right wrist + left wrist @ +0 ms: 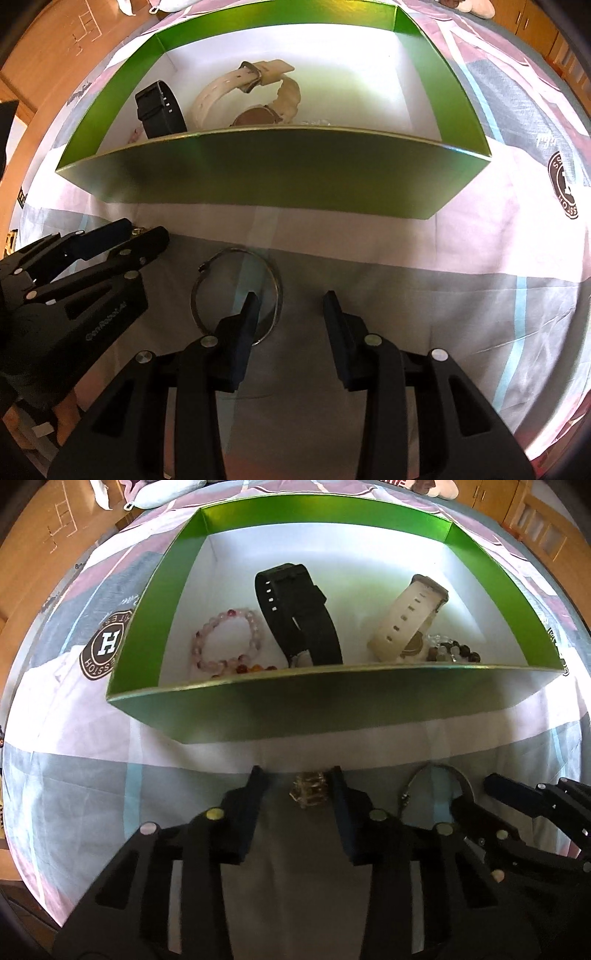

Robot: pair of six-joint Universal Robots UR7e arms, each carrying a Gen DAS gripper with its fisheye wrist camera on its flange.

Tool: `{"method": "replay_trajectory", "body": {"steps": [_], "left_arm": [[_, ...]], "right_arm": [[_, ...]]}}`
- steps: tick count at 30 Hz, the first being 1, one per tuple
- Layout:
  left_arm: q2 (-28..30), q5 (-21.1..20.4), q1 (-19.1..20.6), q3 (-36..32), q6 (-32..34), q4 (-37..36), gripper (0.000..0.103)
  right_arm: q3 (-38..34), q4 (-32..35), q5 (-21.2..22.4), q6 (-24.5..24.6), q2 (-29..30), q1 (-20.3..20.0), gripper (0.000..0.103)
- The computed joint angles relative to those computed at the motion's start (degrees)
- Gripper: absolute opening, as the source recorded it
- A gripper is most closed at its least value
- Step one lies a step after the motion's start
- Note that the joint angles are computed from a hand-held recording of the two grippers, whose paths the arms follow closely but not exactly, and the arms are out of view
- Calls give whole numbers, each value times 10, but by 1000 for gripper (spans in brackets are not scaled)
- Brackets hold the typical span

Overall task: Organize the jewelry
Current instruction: 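Move the left tool over the gold charm while the right tool reaches the silver bangle, then grasp the gold charm with the left tool while the right tool grasps the silver bangle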

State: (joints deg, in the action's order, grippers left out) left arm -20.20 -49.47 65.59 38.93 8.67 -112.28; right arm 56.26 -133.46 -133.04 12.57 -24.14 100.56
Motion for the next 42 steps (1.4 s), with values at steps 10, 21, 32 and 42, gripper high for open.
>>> {"method": "replay_trajectory", "body": {"steps": [10, 21, 32, 42], "left_arm": [[11, -43, 10, -66, -61, 100, 19], [64, -86, 27, -227, -103, 208, 20], [61, -75, 26, -207, -99, 178, 43], [76, -49, 26, -207, -91, 174, 38]], "right_arm": [[11, 7, -4, 22, -14, -2, 4], [8, 0, 3, 22, -21, -6, 3], [-30, 14, 15, 25, 1, -8, 9], [-19, 4, 14, 27, 0, -9, 26]]}}
